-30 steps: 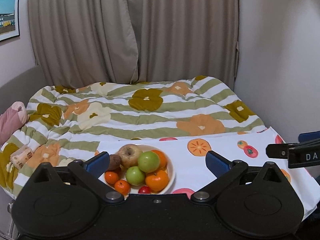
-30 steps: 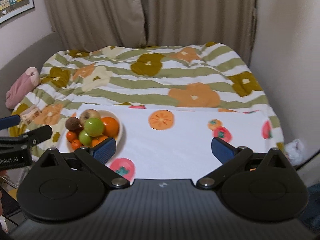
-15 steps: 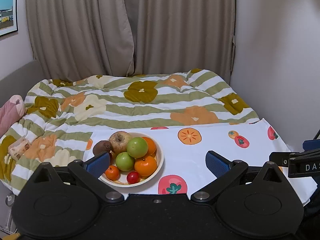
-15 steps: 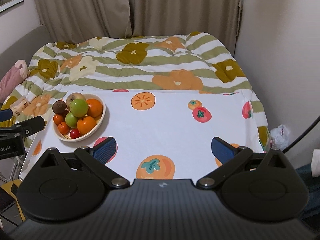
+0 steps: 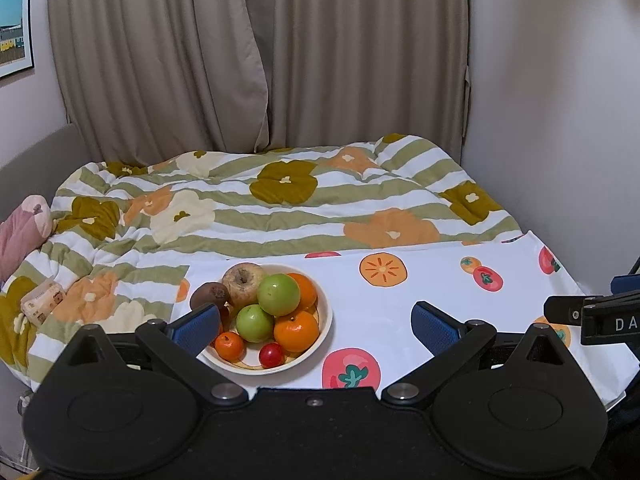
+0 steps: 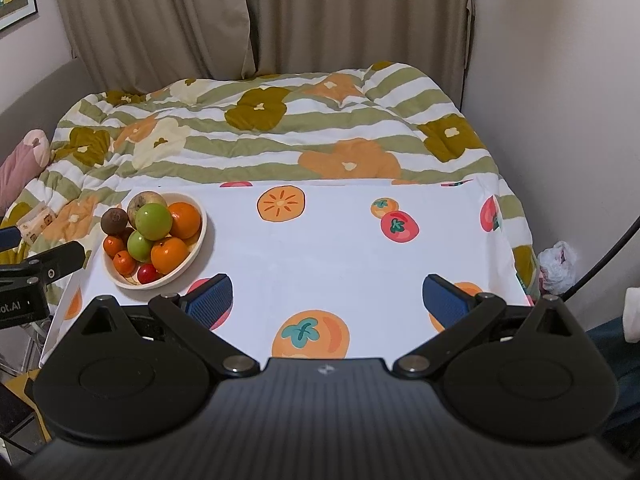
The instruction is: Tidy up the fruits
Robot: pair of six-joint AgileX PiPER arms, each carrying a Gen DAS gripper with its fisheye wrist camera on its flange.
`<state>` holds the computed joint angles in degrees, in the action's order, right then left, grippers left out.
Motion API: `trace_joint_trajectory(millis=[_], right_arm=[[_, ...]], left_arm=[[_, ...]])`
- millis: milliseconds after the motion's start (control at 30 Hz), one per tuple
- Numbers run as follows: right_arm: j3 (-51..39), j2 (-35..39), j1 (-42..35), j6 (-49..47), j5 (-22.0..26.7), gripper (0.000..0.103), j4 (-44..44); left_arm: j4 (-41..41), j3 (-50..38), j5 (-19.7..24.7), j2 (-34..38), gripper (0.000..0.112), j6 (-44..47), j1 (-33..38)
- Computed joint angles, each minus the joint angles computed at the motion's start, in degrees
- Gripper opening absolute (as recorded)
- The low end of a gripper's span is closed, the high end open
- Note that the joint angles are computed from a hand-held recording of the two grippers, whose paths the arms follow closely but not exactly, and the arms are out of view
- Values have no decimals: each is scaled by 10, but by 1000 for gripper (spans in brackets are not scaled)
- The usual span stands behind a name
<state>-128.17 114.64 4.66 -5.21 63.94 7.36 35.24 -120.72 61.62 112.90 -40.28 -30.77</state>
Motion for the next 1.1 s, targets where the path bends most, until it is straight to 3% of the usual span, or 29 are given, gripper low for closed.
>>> trace_joint_trajectory(millis=[1100], right_arm=[[6, 1, 0, 13, -6, 103, -10]], left_arm=[[4, -9, 5, 2, 103, 13, 1]])
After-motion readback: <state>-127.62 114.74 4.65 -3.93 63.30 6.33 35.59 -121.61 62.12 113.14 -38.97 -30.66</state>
